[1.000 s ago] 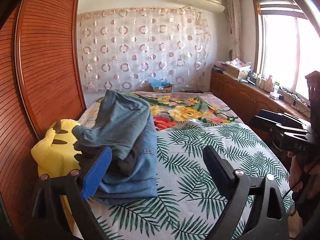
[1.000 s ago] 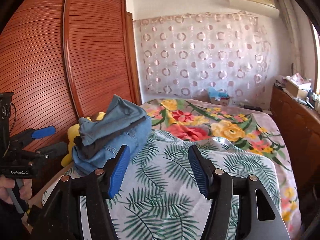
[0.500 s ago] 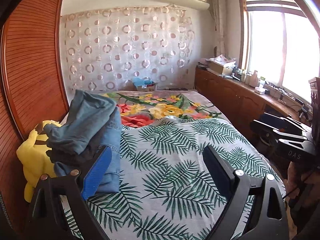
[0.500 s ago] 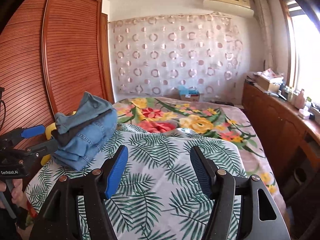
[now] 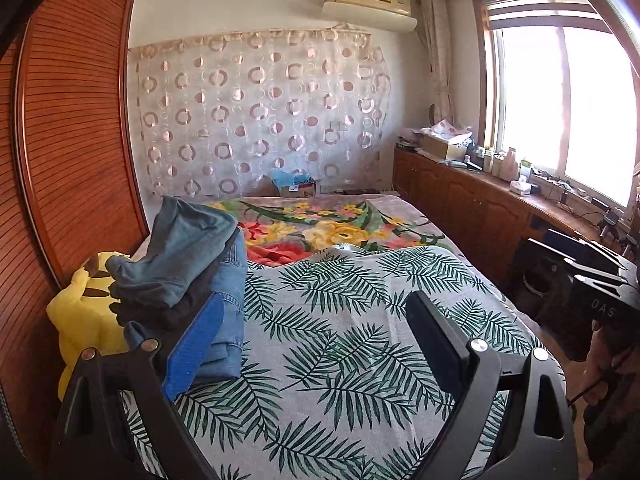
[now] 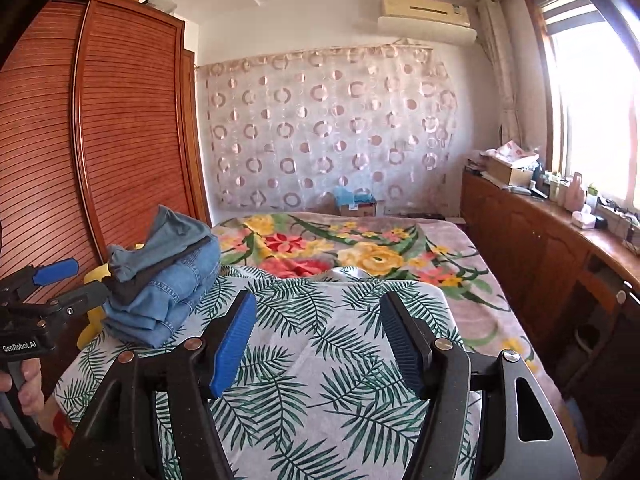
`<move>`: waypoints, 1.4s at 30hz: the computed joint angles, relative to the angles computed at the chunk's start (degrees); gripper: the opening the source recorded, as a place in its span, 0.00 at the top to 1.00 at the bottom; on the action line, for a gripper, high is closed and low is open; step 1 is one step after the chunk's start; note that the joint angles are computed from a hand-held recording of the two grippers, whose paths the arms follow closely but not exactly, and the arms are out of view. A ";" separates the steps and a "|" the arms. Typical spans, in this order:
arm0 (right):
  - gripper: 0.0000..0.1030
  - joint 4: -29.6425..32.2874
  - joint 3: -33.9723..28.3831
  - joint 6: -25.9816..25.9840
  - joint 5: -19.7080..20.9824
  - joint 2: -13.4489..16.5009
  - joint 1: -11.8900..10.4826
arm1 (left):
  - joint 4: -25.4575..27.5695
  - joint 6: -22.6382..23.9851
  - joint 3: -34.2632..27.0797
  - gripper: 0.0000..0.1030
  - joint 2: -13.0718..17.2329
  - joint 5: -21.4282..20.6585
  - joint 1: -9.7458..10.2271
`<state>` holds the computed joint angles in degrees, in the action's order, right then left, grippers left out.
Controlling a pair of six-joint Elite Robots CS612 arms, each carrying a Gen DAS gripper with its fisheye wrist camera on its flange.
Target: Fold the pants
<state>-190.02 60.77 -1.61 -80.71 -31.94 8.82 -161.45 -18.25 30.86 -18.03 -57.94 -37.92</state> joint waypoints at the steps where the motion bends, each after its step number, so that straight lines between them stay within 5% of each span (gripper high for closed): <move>1: 0.36 -0.54 0.25 0.07 -0.33 -0.04 0.13 | -0.38 -0.09 0.56 0.10 -0.28 0.26 -0.05; 42: 0.36 -2.17 0.93 0.46 0.45 0.53 -0.59 | -2.36 -0.11 3.40 0.10 -1.52 0.91 -0.03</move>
<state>-192.19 61.70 -1.15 -80.26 -31.41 8.23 -163.81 -18.36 34.27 -19.54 -57.02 -37.94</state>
